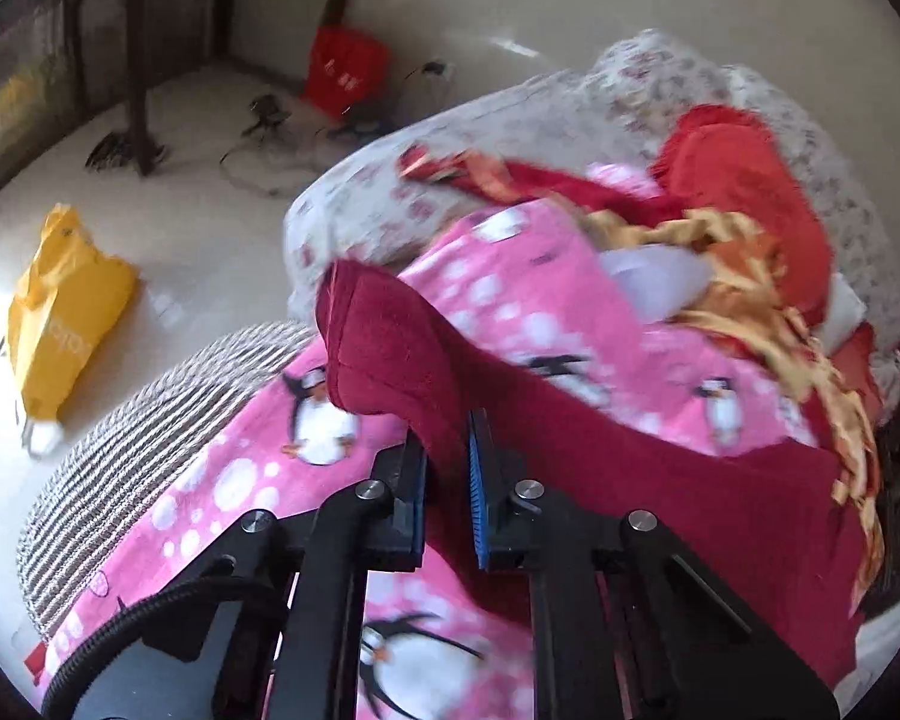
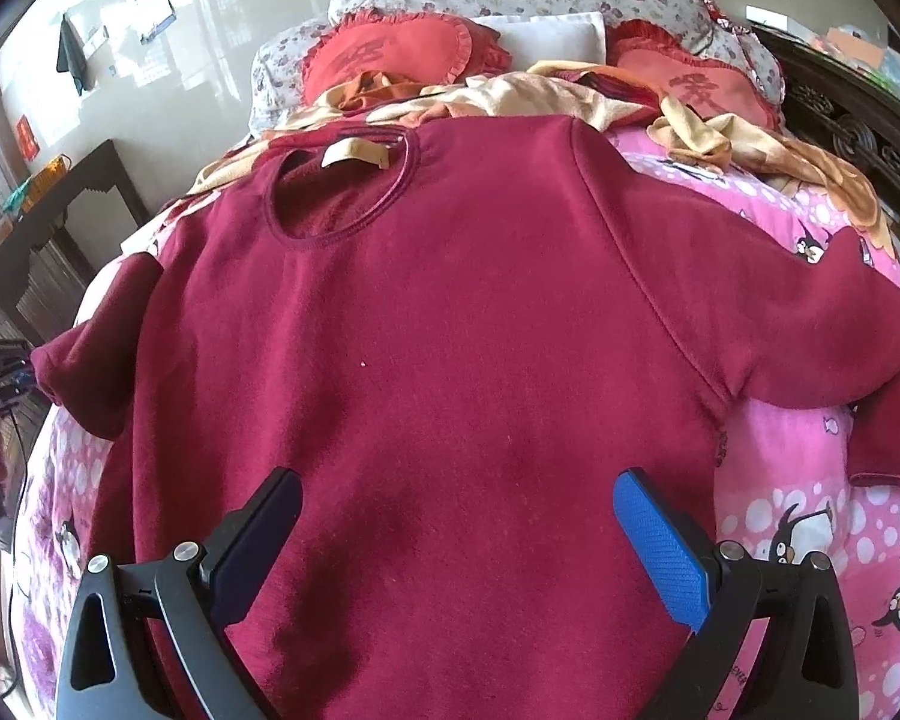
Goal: Fold small clothes
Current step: 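Lift the gripped side edge and fold it across the sweatshirt body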
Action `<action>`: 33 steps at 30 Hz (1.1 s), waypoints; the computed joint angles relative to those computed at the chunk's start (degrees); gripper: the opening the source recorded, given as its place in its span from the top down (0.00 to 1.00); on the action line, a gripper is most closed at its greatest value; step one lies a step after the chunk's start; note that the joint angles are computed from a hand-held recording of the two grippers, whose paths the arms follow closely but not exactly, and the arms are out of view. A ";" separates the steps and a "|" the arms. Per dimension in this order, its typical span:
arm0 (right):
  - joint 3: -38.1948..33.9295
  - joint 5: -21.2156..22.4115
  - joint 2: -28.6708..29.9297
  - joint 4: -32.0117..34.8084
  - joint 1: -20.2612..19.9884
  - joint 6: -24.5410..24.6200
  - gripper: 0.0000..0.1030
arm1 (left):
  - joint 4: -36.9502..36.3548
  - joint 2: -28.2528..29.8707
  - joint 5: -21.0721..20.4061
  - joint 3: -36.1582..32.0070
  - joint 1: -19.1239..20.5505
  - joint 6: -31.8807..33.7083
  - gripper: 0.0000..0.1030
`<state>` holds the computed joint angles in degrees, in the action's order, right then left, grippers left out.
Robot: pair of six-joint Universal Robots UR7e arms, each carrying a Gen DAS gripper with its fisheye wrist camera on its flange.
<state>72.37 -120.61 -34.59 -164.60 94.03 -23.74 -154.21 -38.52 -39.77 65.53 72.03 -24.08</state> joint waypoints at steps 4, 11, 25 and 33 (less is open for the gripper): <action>0.93 1.25 -0.97 -0.50 0.16 0.49 0.00 | -3.19 -0.10 -0.38 1.10 -3.30 4.66 0.90; 2.20 2.36 -2.68 -2.61 0.54 -0.91 0.00 | -1.91 3.72 -4.81 -2.38 -9.03 11.18 0.90; 2.30 1.89 -6.35 -3.65 -1.20 -1.48 0.00 | 11.77 20.76 -10.96 -20.23 -13.74 16.27 0.90; 0.71 2.39 -7.22 -0.22 -2.89 0.52 0.00 | 19.60 26.58 -13.60 -26.42 -13.45 15.40 0.90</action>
